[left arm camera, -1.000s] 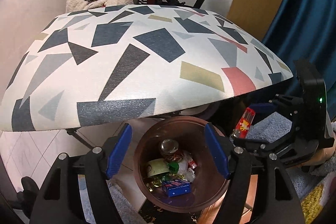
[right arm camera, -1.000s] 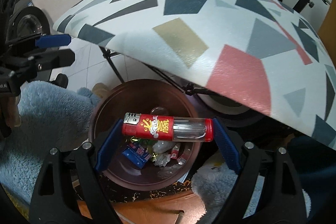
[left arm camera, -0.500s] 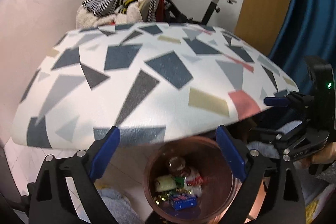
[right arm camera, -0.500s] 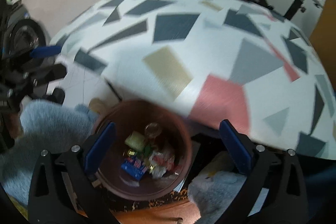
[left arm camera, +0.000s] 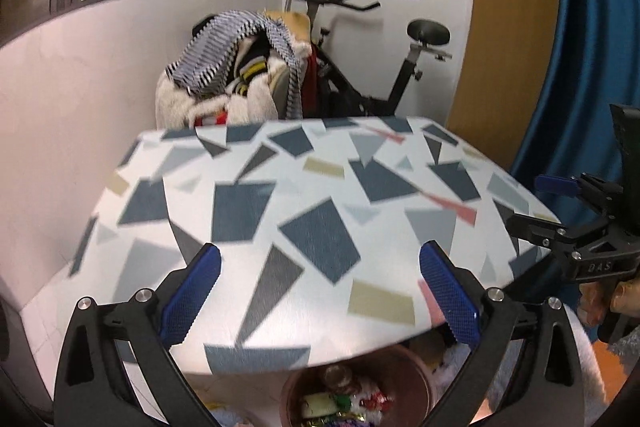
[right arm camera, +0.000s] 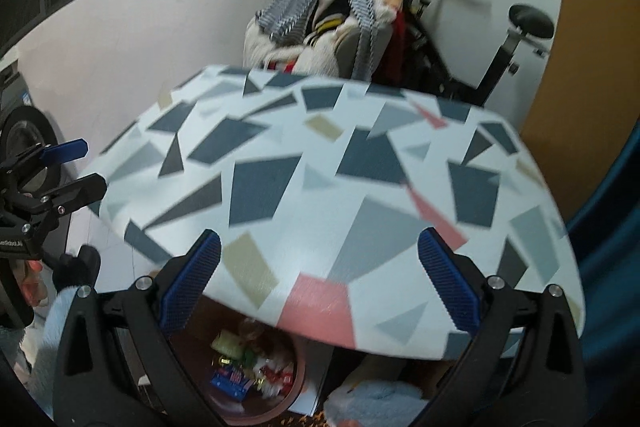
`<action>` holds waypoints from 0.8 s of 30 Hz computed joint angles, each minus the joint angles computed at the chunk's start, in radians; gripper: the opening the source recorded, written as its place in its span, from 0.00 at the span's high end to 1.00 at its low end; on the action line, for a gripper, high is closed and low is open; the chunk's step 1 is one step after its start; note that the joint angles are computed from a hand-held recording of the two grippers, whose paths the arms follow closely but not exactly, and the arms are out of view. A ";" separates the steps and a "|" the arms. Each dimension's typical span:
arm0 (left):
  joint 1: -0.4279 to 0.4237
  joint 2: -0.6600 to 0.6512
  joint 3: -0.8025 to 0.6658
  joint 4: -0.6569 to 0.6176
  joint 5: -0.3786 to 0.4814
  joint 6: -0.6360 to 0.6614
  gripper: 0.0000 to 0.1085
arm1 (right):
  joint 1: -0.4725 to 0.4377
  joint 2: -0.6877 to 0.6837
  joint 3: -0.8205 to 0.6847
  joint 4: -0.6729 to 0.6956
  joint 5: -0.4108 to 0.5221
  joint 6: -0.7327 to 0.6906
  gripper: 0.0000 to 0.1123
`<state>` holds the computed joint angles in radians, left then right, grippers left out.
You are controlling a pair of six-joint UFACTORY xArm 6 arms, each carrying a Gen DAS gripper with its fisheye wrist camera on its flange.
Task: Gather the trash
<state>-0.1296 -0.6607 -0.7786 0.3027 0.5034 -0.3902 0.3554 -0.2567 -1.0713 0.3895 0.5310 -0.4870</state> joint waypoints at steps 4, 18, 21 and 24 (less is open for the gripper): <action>-0.030 0.021 -0.071 0.189 0.039 -0.121 0.10 | -0.017 -0.003 -0.041 0.027 -0.014 -0.028 0.13; -0.072 0.026 -0.144 0.227 0.085 -0.158 0.10 | -0.043 -0.039 -0.082 0.045 0.006 -0.025 0.13; -0.074 0.022 -0.144 0.233 0.085 -0.176 0.10 | -0.046 -0.045 -0.080 0.056 0.007 -0.031 0.13; -0.074 0.019 -0.146 0.236 0.087 -0.186 0.10 | -0.047 -0.047 -0.079 0.063 0.006 -0.030 0.13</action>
